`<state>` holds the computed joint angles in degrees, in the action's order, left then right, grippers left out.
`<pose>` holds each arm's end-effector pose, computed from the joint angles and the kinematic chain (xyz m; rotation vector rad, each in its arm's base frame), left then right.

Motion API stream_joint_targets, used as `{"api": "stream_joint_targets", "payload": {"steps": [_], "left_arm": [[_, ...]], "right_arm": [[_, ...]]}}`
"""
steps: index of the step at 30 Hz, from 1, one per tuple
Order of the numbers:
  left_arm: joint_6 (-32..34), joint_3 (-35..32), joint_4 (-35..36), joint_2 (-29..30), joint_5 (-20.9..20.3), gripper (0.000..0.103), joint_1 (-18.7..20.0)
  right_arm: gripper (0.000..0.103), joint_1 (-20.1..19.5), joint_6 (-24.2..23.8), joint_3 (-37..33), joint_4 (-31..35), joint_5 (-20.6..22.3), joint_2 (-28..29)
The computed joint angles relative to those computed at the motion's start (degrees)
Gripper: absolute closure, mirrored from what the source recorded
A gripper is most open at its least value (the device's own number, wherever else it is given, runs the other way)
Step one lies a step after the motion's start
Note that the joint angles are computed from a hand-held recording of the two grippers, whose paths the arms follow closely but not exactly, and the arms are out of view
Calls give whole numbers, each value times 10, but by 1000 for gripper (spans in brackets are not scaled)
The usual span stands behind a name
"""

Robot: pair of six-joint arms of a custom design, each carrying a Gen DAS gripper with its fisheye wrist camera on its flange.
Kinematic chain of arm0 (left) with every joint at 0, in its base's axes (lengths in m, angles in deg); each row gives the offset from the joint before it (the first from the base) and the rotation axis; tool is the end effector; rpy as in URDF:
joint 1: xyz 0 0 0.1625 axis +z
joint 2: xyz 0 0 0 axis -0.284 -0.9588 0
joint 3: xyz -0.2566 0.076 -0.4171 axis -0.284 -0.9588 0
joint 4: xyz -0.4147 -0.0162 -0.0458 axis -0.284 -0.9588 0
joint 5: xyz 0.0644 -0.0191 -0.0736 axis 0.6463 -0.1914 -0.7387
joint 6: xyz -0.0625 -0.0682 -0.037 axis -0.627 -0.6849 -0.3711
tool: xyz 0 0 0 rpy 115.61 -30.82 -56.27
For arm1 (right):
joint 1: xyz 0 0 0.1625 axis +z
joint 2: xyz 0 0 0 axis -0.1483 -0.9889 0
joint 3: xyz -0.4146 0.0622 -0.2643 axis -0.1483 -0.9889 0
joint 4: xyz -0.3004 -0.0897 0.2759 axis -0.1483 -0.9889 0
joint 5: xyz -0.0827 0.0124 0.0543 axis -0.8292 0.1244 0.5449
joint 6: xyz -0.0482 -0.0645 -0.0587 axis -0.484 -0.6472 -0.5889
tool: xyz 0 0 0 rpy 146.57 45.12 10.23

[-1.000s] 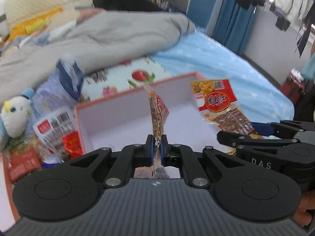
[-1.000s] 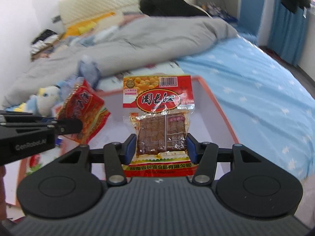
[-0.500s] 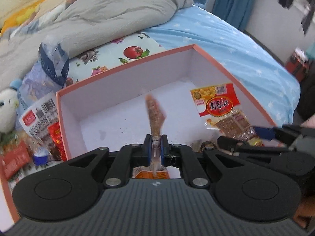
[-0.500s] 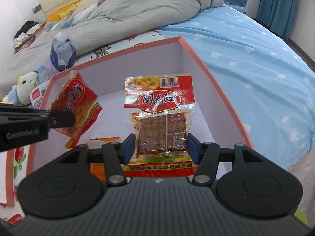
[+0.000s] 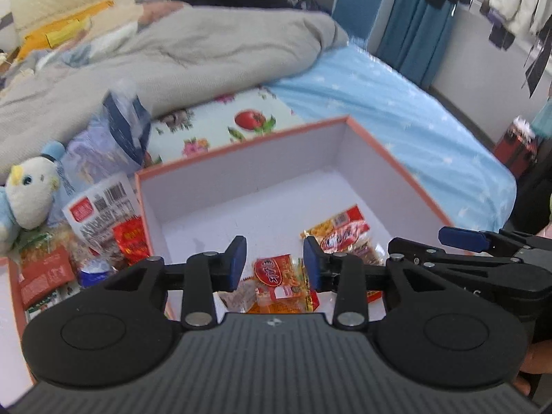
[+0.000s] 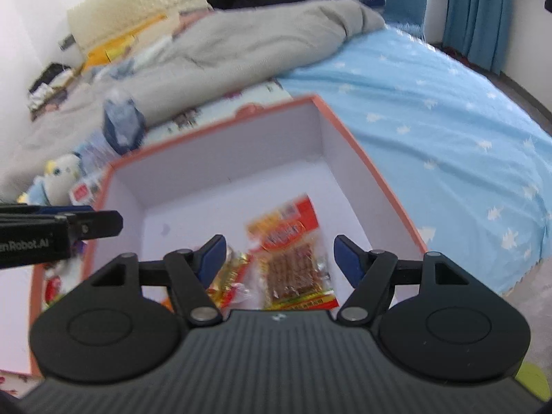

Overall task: Organize snacks
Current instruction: 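Open both tools to drop the packets into the deep pink box, then raise both tools out of the box back over the snack pile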

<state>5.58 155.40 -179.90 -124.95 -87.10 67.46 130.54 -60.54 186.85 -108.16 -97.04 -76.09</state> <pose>-0.2430 -0.6050 0.3346 0.7754 2.4457 -0.6330 0.3817 -0.5067 0.1399 0.1297 -2.3152 0.9866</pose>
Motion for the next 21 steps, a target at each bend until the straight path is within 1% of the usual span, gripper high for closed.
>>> {"api": "stream_joint_targets", "payload": {"steps": [6,11,13,15,17,21], "left_arm": [[16,26,-33,-44,3,61,-24],[31,48,-60,-83,12,61,-42],[34,54,-66,-98,12,61,-46],[39,62,-75,-113,20,61,-50],[41,72,-81,-127,32,61,-54],[34,90,-85,-160,38,61,-59]], "right_arm": [[32,35,-59,-13,-62,-5,5],[32,59,-88,-22,-107,-2,12],[32,68,-95,-26,-117,-1,16],[32,75,-104,-26,-134,10,20],[32,80,-104,-28,-139,18,23],[32,88,-107,-27,-149,32,31]]}}
